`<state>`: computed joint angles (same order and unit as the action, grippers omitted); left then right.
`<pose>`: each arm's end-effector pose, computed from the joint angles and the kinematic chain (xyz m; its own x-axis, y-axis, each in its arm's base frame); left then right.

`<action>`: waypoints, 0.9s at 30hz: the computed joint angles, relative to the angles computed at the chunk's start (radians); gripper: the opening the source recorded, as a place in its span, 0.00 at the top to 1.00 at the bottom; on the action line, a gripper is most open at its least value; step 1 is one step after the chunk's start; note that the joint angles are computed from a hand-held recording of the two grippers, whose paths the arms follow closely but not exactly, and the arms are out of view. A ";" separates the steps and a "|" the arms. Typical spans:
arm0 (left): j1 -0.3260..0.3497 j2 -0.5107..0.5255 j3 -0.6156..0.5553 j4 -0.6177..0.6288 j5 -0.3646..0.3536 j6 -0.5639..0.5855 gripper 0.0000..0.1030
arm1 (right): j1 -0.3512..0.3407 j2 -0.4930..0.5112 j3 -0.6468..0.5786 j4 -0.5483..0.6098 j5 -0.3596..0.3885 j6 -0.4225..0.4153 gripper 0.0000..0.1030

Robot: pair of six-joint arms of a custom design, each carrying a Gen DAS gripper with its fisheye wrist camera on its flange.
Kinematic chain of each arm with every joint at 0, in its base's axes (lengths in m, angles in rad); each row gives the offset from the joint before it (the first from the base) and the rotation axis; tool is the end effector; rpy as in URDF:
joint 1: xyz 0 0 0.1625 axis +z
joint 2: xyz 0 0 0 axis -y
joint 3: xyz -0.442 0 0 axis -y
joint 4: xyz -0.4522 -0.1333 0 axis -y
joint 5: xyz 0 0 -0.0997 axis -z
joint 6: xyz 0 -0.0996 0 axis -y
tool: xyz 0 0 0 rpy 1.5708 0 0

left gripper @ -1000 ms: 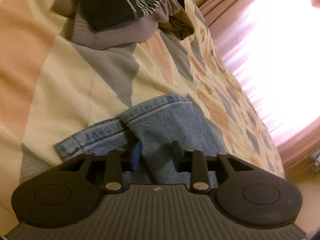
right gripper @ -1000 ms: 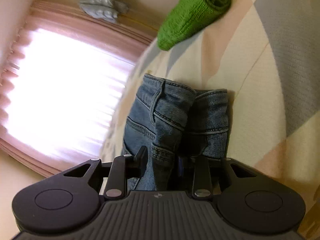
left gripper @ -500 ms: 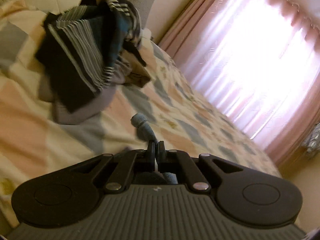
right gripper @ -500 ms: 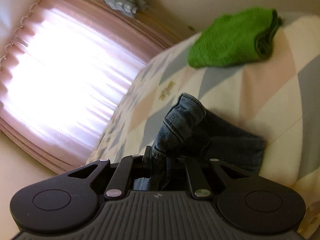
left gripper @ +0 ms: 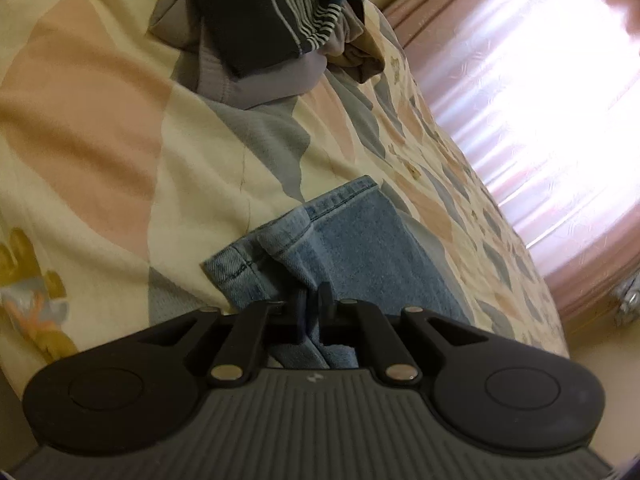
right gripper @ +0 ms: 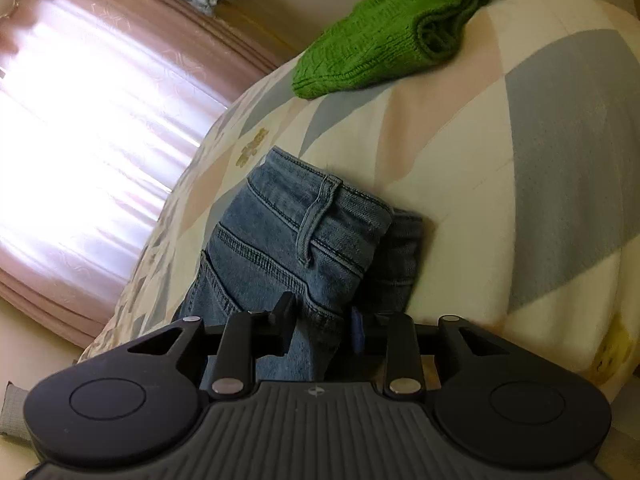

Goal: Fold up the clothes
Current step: 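Grasp the leg hems with the left gripper while the right gripper grasps the waistband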

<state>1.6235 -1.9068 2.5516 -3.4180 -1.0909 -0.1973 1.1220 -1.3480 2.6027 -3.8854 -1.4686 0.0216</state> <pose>0.1966 -0.3241 0.3692 -0.8427 -0.5381 0.0198 -0.1878 0.2592 -0.9474 -0.0328 -0.3987 0.2023 -0.9301 0.3609 -0.0687 0.2323 0.4328 -0.8710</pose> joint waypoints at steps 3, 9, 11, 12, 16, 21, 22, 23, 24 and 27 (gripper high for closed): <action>-0.025 -0.038 0.018 -0.003 0.012 0.064 0.99 | 0.038 0.010 -0.018 0.000 -0.060 -0.015 0.81; -0.138 -0.122 0.058 -0.022 0.108 0.205 0.99 | 0.082 -0.040 -0.032 0.037 -0.079 -0.033 0.89; -0.154 -0.138 0.070 -0.018 0.130 0.230 0.99 | 0.102 -0.055 -0.035 0.052 -0.104 -0.052 0.89; -0.148 -0.137 0.071 -0.003 0.141 0.225 0.99 | 0.111 -0.052 -0.038 0.056 -0.128 -0.060 0.89; -0.057 -0.063 0.050 0.020 0.102 0.114 0.99 | 0.125 -0.033 -0.039 0.064 -0.203 -0.068 0.89; -0.155 -0.129 0.096 -0.053 0.175 0.175 0.98 | 0.125 -0.050 -0.042 0.084 -0.194 -0.071 0.89; -0.156 -0.121 0.091 -0.050 0.189 0.192 0.98 | 0.130 -0.050 -0.044 0.079 -0.194 -0.077 0.89; -0.143 -0.101 0.080 -0.031 0.197 0.184 0.98 | 0.133 -0.044 -0.043 0.071 -0.202 -0.083 0.89; -0.130 -0.081 0.068 -0.012 0.205 0.174 0.98 | 0.133 -0.033 -0.042 0.065 -0.217 -0.091 0.89; -0.095 -0.035 0.056 -0.018 0.202 0.160 0.96 | 0.103 0.001 -0.028 0.038 -0.223 -0.096 0.89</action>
<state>1.5285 -1.9414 2.6071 -3.4357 -0.8893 -0.0370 1.2248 -1.3470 2.5748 -3.8472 -1.6915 -0.0746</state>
